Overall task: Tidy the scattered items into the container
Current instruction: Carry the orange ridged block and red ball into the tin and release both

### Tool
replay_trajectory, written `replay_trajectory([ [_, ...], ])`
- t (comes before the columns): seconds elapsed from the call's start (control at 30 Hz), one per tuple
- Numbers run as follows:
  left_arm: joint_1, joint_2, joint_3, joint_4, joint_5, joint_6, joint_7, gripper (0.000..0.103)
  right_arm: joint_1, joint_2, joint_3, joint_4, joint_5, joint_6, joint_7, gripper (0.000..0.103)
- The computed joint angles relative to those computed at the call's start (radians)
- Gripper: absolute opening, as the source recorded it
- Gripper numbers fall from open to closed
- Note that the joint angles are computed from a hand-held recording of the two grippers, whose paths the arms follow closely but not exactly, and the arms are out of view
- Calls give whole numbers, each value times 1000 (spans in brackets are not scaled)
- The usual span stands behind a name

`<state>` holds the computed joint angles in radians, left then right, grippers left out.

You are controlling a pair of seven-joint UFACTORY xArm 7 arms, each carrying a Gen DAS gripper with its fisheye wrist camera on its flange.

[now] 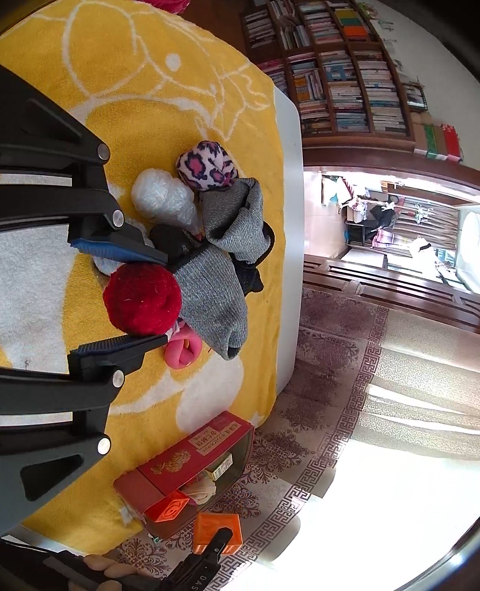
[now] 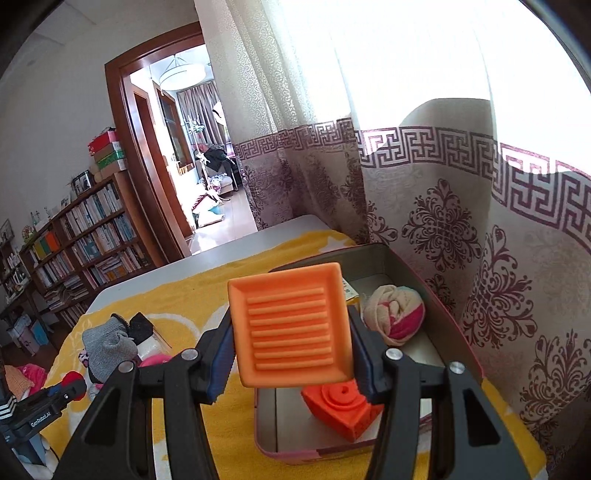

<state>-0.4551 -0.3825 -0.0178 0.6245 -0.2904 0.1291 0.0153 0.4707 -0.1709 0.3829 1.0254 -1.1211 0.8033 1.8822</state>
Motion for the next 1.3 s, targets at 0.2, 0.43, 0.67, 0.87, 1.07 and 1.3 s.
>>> replay_trajectory([
  [0.2,-35,24,-27,47,-4,25,10,37,-49,-77,-13,-86,59,-19,28,59],
  [0.43,-50,62,-66,114,5,48,17,37,-82,-52,-3,-96,105,-4,21,62],
  [0.67,-80,173,-99,252,-16,79,69,37,-88,-84,24,-123,37,47,129,66],
  [0.87,-63,324,-178,426,18,117,72,37,-69,-79,50,-106,-23,154,169,66],
  [1.07,-65,473,-236,599,96,144,36,37,-57,-79,16,-121,-18,126,179,66],
  [1.3,-78,629,-261,784,143,192,19,38,-70,-78,9,-135,-16,105,194,66],
])
